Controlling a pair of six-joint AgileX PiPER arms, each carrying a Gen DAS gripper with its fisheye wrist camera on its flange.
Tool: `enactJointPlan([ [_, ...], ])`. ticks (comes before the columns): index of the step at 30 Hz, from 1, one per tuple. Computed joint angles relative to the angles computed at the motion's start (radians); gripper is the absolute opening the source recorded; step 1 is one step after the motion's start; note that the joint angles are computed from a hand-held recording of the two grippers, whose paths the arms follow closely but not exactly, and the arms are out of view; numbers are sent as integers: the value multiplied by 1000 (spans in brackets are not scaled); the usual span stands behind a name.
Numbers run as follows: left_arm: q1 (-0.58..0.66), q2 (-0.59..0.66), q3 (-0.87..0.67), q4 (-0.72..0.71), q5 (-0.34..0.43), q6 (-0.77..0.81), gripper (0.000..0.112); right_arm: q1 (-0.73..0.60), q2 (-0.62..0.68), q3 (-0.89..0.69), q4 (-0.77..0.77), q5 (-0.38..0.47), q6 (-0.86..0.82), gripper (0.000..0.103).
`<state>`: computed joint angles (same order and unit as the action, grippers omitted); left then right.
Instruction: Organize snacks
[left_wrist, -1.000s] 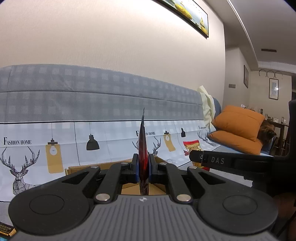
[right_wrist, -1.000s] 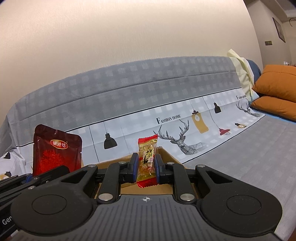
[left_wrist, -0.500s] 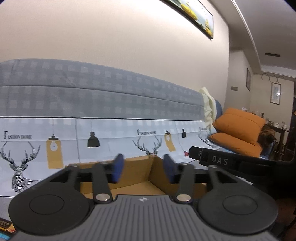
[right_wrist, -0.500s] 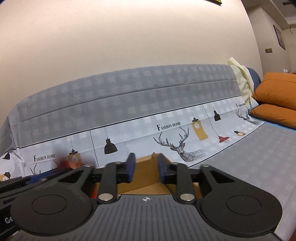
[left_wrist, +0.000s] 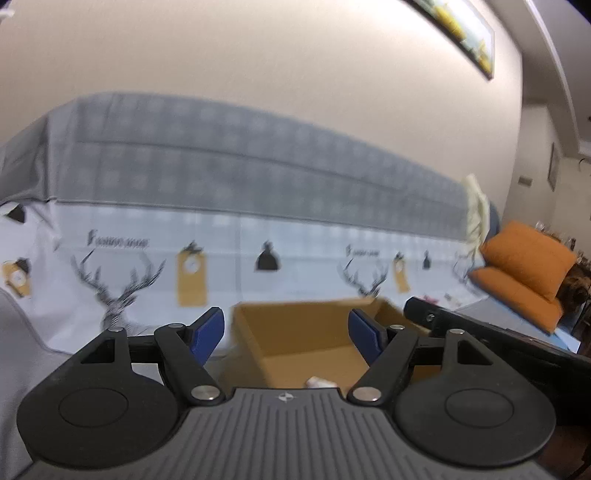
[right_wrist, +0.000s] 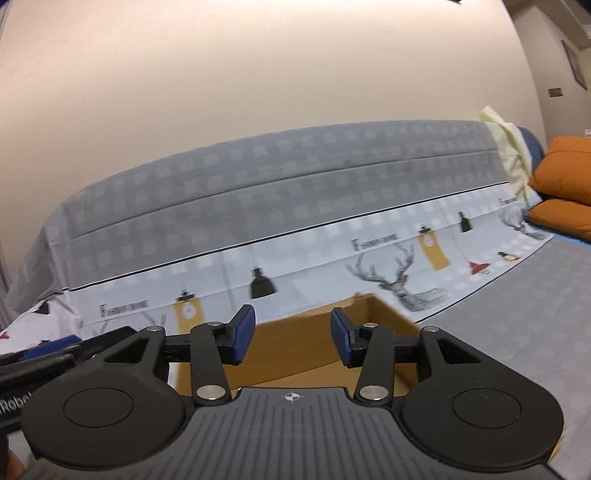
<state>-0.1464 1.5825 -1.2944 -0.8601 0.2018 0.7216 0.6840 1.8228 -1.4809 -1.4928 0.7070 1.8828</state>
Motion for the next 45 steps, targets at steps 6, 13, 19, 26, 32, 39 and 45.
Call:
enactJointPlan([
  [6, 187, 88, -204, 271, 250, -206, 20, 53, 46, -66, -2, -51, -16, 48],
  [13, 290, 215, -283, 627, 385, -734, 21, 74, 93, -126, 7, -122, -65, 41],
  [19, 363, 372, -451, 586, 532, -909, 54, 62, 115, -161, 101, -197, -156, 41],
  [26, 347, 527, -633, 643, 667, -1051, 86, 48, 126, -180, 187, -233, -233, 41],
  [32, 268, 658, -820, 820, 784, -1195, 91, 37, 126, -182, 230, -254, -270, 41],
  [39, 176, 784, -1006, 1052, 907, -1313, 97, 32, 132, -190, 277, -273, -331, 41],
  [45, 132, 830, -1057, 1147, 932, -1317, 99, 39, 149, -208, 309, -273, -380, 41],
])
